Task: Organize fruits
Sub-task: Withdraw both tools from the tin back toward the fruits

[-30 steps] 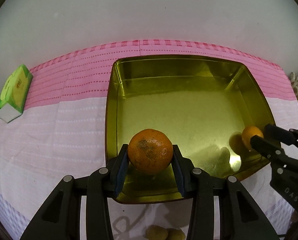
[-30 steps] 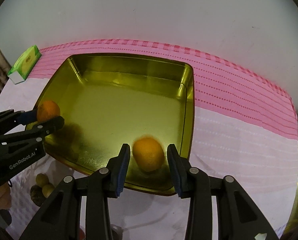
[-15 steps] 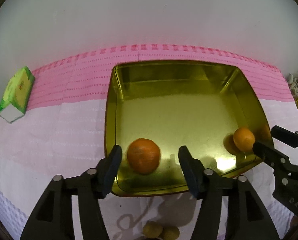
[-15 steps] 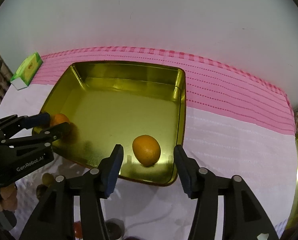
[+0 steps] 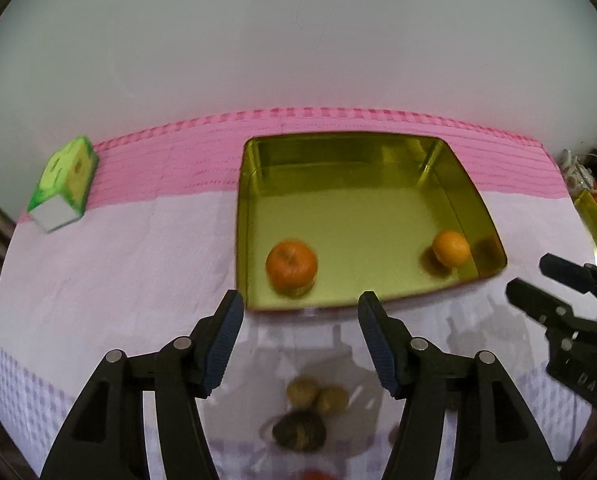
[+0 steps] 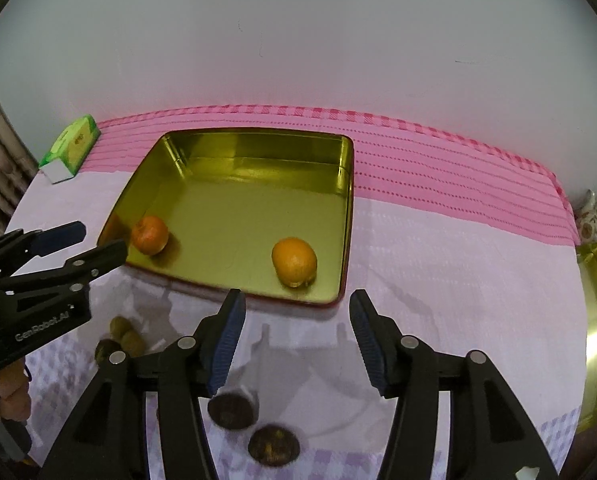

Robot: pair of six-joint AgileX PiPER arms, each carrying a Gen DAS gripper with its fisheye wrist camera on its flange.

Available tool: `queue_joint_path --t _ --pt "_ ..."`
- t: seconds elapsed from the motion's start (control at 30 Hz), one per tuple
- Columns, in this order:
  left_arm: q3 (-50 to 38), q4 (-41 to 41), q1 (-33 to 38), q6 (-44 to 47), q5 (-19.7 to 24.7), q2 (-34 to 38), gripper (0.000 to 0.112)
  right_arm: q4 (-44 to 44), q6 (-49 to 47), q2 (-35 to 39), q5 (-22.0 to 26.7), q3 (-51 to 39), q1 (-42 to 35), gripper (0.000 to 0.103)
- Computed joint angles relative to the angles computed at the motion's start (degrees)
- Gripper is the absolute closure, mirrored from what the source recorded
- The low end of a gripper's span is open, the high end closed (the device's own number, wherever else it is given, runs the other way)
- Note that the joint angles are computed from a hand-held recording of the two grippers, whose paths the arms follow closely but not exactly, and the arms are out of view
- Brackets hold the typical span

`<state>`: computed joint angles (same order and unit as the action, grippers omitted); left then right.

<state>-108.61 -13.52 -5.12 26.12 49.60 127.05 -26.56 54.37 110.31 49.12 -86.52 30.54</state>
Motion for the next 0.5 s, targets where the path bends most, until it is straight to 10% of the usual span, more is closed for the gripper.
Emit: queue_joint_path --t 0.5 --pt "33.91 -4.5 8.54 10.52 -11.13 -17.81 0.052 -4.21 17.18 -14.07 1.47 21.42 13.74 0.052"
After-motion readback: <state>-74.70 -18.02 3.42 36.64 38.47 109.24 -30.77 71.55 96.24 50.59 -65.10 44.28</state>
